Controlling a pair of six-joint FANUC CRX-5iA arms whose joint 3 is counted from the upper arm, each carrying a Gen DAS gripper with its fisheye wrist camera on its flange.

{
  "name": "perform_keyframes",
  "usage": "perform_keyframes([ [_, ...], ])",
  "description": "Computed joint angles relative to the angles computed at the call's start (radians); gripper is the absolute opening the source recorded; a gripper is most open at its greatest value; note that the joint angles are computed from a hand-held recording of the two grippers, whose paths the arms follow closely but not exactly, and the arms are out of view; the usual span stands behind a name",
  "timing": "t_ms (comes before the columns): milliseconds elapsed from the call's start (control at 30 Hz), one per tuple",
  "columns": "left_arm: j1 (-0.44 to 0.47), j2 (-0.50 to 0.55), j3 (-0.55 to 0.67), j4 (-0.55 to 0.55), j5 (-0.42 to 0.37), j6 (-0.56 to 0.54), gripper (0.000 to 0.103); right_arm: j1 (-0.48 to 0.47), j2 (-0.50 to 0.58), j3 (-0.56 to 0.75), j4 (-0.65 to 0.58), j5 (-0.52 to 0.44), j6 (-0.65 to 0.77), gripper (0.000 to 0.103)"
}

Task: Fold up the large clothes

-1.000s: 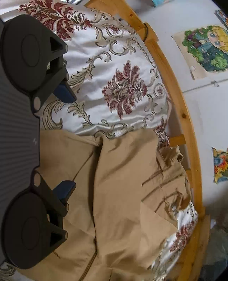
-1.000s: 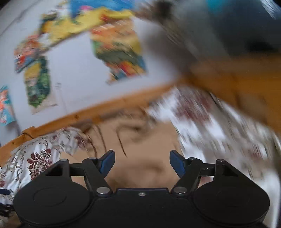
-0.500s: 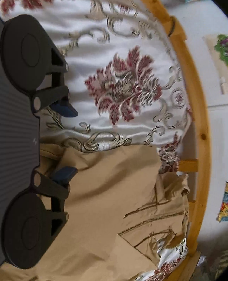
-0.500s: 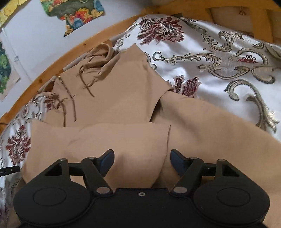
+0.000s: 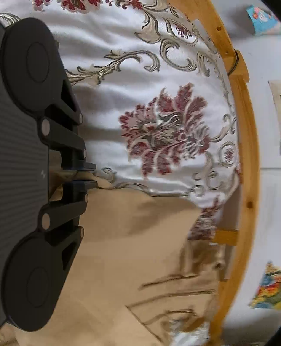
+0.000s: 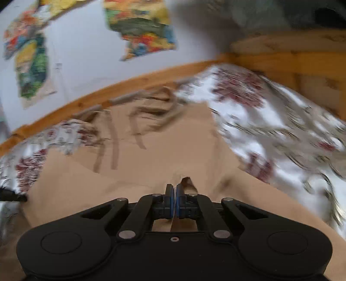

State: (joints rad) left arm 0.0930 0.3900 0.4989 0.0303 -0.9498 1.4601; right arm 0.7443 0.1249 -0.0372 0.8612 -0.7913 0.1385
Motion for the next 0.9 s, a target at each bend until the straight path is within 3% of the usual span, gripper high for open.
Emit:
perform_keyframes([
  [100,0.008,-0.022,-0.04,0.04,0.023,-0.064,0.029,0.007,-0.038,-0.041,-0.094,-0.028,-0.042,0.001],
  [167,0.015,-0.039,-0.059,0.062,0.047,-0.093,0.043,0.021,-0.059,-0.07,-0.082,-0.049,-0.019,0.0],
  [300,-0.003,-0.006,0.022,-0.001,0.058,-0.086,0.046,0.036,-0.068,-0.092,-0.007,-0.07,-0.009,0.001],
  [433,-0.029,0.06,0.129,-0.067,0.061,-0.046,0.063,0.035,-0.073,-0.134,0.091,-0.047,-0.021,0.001],
  [600,-0.077,0.218,0.373,-0.157,-0.023,0.043,0.064,0.006,-0.075,-0.188,0.193,-0.011,-0.061,0.001],
  [733,-0.12,0.362,0.592,-0.212,-0.103,0.102,0.068,-0.019,-0.076,-0.197,0.176,0.021,-0.077,0.001],
  [867,-0.178,0.543,0.882,-0.34,-0.255,0.174,0.067,-0.031,-0.075,-0.197,0.118,0.043,-0.068,0.001],
  [900,-0.187,0.562,0.906,-0.361,-0.269,0.187,0.067,-0.033,-0.077,-0.199,0.109,0.049,-0.072,0.001],
])
